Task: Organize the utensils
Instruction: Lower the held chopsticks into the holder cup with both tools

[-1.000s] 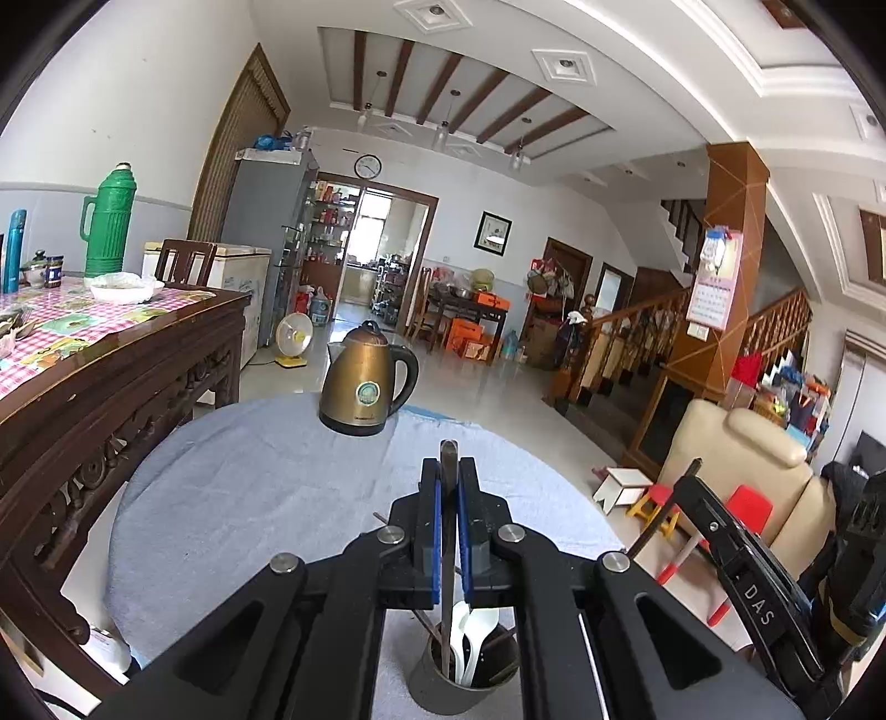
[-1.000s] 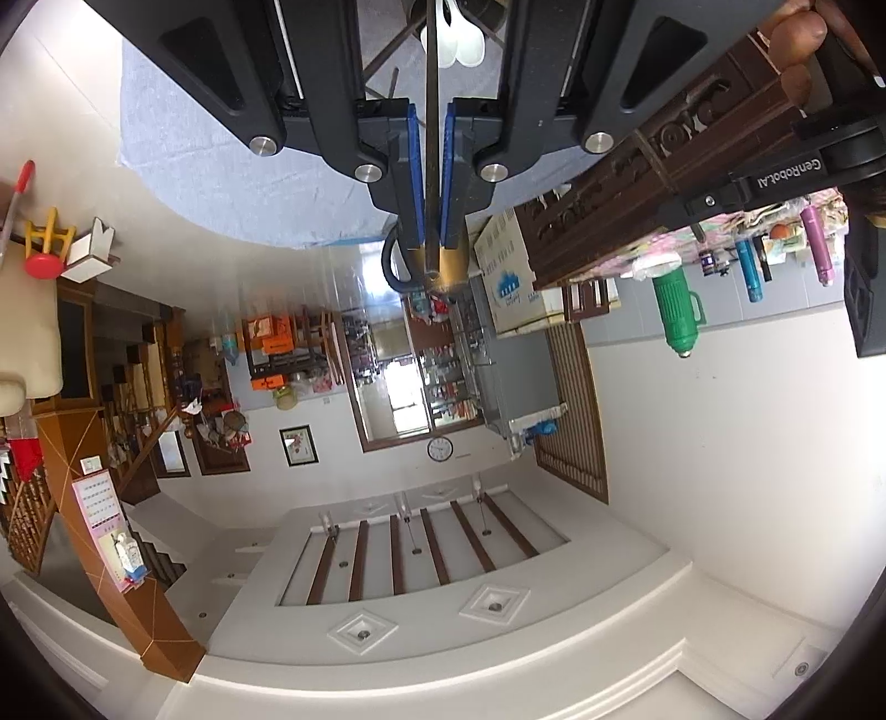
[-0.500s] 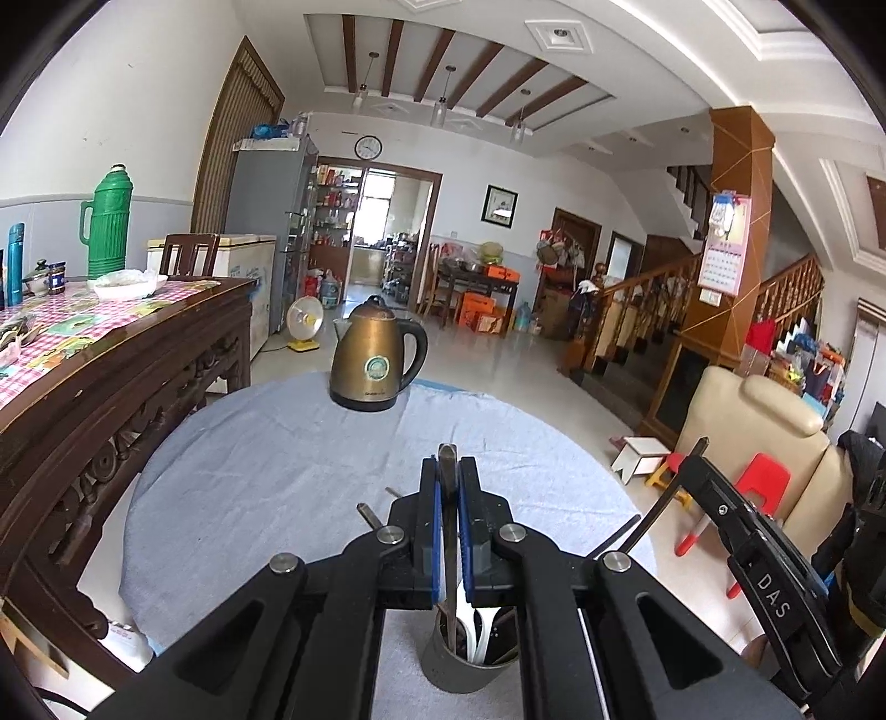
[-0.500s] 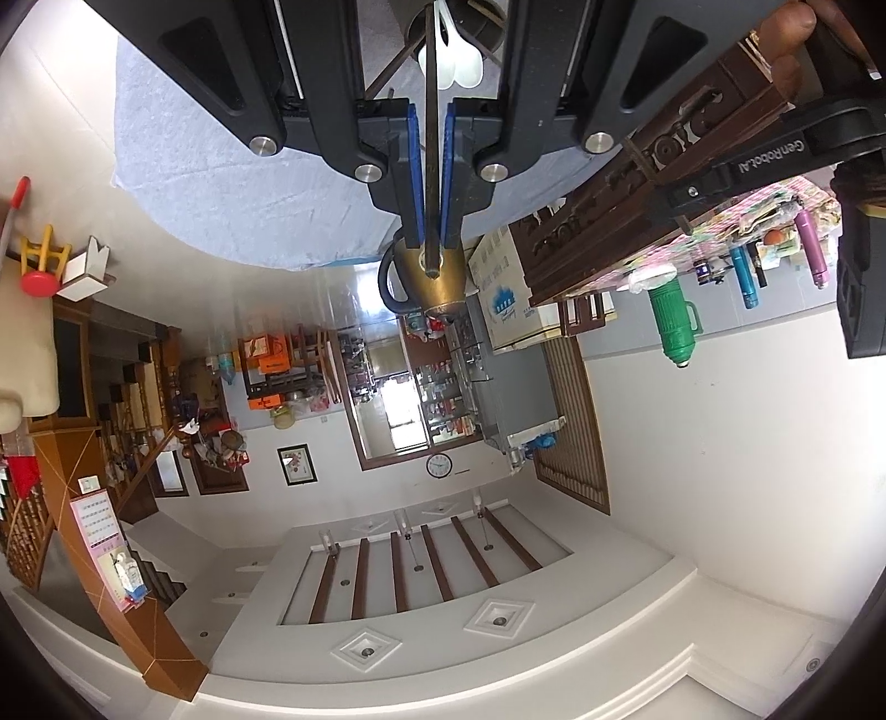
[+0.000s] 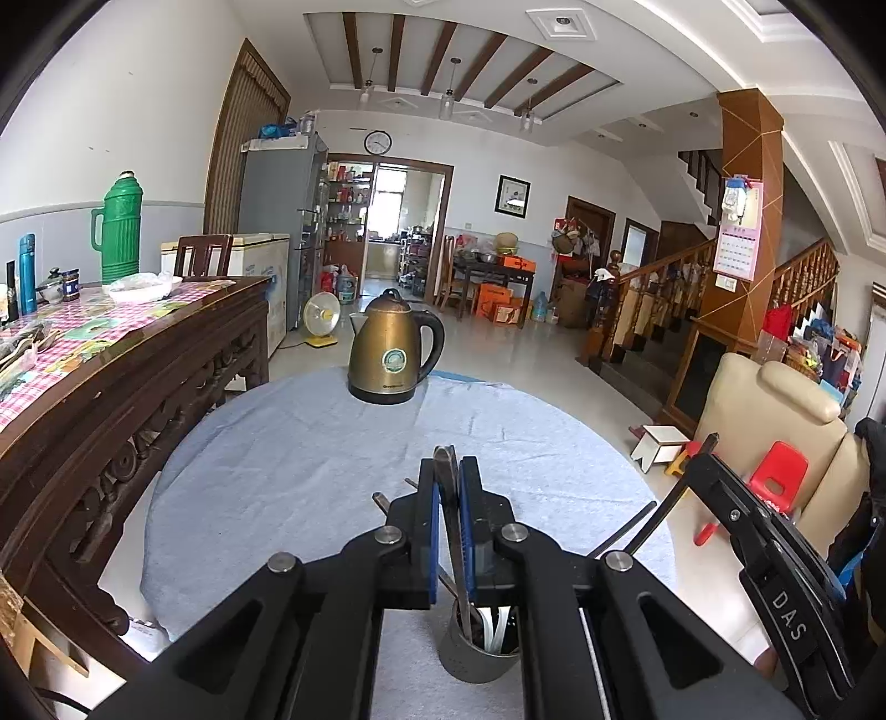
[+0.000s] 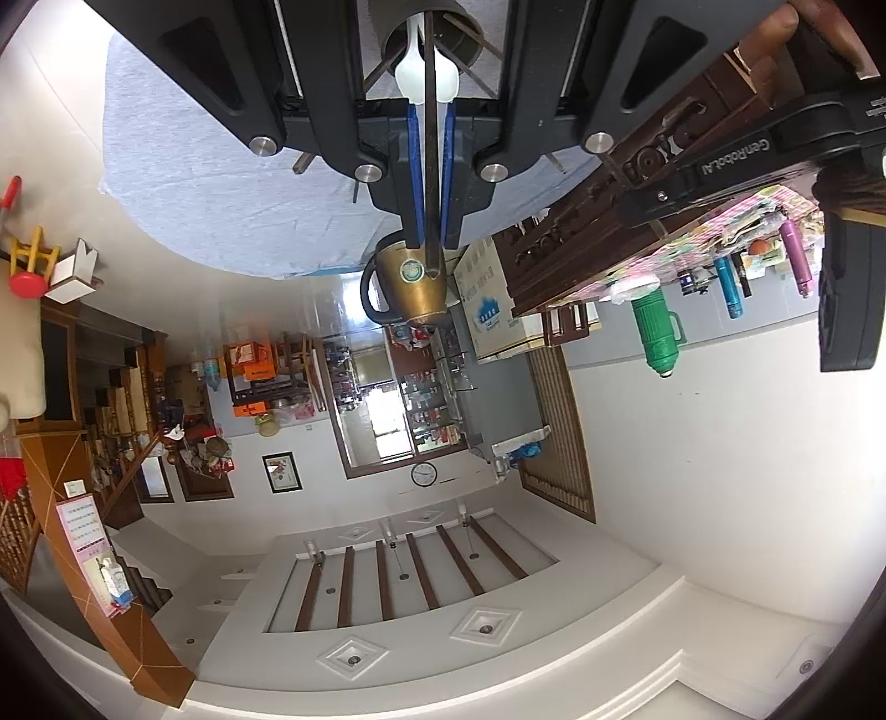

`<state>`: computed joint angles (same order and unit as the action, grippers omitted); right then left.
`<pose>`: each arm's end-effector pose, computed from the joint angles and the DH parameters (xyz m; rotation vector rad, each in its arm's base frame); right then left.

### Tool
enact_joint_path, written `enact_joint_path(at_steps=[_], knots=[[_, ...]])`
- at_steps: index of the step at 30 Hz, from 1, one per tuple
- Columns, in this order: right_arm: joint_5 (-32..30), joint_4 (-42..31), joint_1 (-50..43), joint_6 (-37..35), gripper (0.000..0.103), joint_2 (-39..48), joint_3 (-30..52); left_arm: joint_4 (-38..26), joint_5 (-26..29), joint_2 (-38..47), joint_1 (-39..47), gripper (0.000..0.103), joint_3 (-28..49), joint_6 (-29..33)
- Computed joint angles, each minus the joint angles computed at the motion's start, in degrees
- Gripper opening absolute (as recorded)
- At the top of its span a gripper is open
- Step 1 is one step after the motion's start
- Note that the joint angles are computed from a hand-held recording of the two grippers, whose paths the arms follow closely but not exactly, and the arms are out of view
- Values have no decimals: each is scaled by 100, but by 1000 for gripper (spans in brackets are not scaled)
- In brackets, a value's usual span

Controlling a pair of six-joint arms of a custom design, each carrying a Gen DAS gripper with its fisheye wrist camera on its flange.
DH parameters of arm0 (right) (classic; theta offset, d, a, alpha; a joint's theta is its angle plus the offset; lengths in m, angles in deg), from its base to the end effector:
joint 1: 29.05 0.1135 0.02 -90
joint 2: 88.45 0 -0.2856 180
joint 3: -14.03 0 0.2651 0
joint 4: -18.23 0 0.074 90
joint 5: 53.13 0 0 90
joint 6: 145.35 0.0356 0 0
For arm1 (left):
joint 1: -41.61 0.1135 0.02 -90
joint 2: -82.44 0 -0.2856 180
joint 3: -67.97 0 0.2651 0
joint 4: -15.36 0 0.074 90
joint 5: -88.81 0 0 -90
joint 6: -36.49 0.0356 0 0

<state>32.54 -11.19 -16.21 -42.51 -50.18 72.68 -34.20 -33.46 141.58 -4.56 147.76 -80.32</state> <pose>0.1480 0.0365 0.3655 -0.0563 1.7434 0.3949 0.1610 -0.1403 0.4018 -0.0003 1.9994 -0.2332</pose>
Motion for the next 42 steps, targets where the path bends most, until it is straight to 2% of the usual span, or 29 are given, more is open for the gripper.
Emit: enact_joint_path(at_steps=[42], knots=[[-71, -256, 55, -26, 7, 81, 27, -290, 174, 99, 158, 9, 69, -147]])
